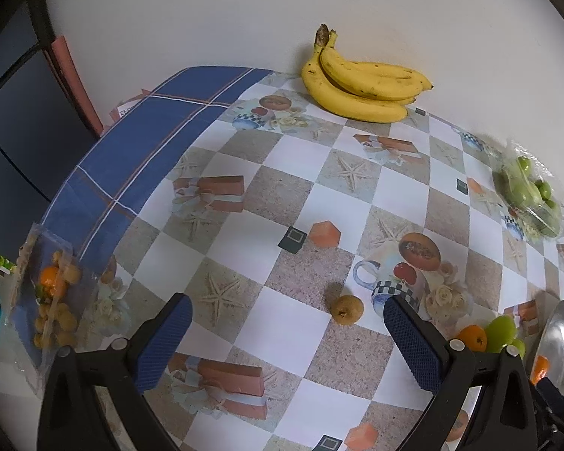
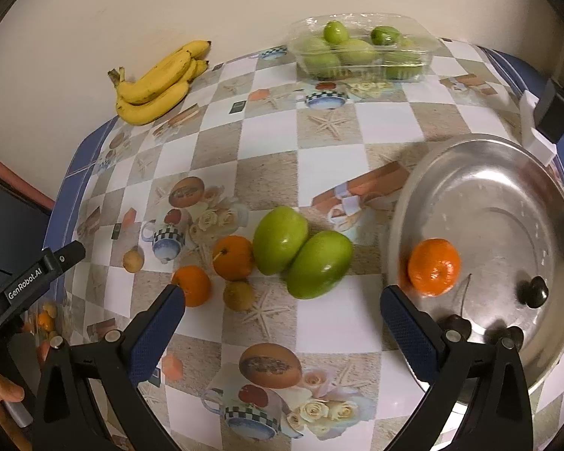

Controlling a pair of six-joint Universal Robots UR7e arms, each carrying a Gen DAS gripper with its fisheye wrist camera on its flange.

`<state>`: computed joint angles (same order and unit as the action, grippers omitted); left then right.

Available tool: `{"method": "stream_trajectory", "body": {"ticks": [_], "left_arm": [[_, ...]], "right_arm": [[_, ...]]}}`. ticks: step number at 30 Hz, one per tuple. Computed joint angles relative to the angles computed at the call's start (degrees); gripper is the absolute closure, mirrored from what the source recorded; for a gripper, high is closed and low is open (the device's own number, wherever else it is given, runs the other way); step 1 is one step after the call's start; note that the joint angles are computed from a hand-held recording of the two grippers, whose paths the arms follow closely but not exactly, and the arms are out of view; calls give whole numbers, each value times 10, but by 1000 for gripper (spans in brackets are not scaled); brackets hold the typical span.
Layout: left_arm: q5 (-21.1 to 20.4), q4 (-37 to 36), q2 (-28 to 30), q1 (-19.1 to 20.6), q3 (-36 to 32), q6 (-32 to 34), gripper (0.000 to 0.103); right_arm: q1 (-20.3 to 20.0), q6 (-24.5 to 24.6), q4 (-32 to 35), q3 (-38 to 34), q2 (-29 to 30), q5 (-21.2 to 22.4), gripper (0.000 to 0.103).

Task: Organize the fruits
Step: 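Withdraw both open tools from the bowl toward the remaining fruit, then close the right tool on a green apple while the left tool grasps an orange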

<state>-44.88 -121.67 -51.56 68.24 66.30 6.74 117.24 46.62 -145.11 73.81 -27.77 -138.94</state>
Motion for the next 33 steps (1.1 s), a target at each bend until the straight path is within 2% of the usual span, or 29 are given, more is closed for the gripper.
{"method": "stream_trajectory", "body": {"ticks": [14,20,27,29,33], "left_arm": [[-61,37,1,-5,8,-14,0],[-61,42,1,-10,23,-12,0],[-92,94,8,-8,15,-54,0],[-95,105,10,-8,16,-66,0],[-98,109,9,-11,21,-68,0]], "right_arm": [[-7,-32,-19,12,-3,5,0],[-13,-32,-27,20,-7,12,1],[-17,-36,-11,12,-5,13,23],[-18,-27,10,6,-3,5,36],[-21,-13,16,11,-6,3,38]]}}
